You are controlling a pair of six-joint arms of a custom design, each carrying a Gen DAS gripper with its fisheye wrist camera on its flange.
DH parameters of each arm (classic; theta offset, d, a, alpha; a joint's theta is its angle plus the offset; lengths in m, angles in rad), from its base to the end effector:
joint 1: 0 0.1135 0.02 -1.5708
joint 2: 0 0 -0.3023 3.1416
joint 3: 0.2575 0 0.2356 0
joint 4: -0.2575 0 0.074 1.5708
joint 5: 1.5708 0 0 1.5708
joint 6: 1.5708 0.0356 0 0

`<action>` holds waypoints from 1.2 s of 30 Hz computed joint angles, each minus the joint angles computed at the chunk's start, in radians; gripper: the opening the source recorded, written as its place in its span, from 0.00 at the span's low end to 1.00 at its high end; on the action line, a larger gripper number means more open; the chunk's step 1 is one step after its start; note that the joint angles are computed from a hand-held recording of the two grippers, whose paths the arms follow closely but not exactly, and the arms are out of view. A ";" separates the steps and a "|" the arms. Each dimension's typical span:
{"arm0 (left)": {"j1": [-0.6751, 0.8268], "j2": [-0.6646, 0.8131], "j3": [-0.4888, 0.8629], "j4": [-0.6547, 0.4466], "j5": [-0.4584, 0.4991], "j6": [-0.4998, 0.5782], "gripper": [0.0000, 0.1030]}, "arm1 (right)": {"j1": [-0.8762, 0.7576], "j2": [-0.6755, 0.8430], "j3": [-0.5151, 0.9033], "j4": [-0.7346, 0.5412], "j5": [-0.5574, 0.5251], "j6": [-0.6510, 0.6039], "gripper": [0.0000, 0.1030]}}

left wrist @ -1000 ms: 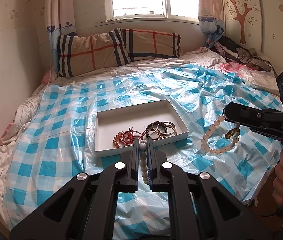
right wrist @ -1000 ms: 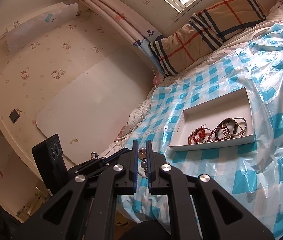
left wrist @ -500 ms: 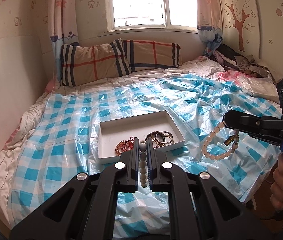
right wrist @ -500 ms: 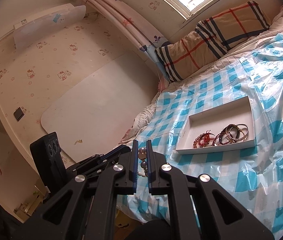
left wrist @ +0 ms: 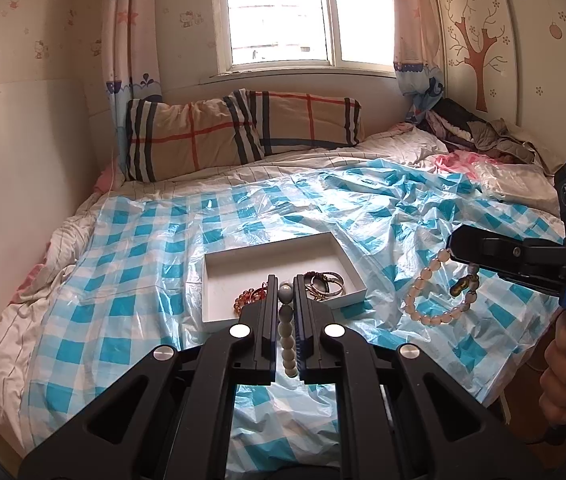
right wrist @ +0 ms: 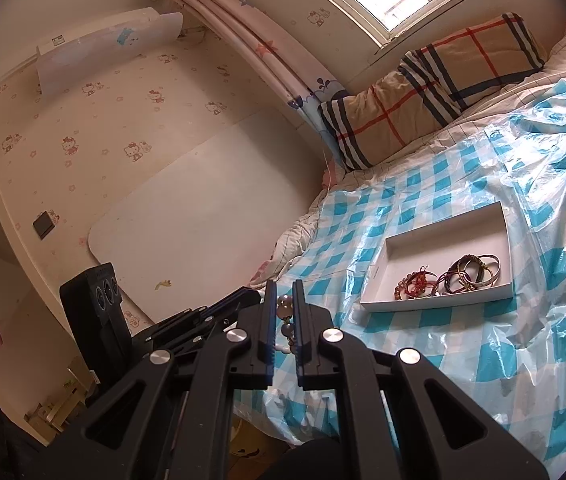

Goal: Organize jewelry
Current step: 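Lift both held bead bracelets above the bed, then lower both bead bracelets into the white tray and open both tools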

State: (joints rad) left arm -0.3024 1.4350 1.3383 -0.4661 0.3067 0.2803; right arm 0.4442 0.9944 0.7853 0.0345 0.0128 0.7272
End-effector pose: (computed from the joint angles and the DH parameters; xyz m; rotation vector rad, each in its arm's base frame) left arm 0.2860 -0.1005 0.3931 0.7803 1.9743 -0.3398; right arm 0.1794 0.0849 0.3593 0.2667 1.8027 0.8355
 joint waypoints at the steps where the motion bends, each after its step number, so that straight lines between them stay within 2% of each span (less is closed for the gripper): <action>1: 0.002 -0.001 -0.001 0.000 0.002 0.000 0.07 | -0.001 0.000 -0.001 0.001 -0.001 0.001 0.08; 12: 0.014 0.023 0.009 -0.001 0.009 -0.007 0.06 | -0.025 0.049 0.020 0.015 -0.038 -0.002 0.08; 36: -0.005 0.186 0.052 0.083 -0.025 -0.037 0.07 | -0.169 0.200 0.010 0.146 -0.183 0.005 0.08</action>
State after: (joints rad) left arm -0.3074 1.6205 1.3903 -0.3829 0.2821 0.2434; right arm 0.2752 1.1940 0.7949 0.1806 -0.1700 0.7318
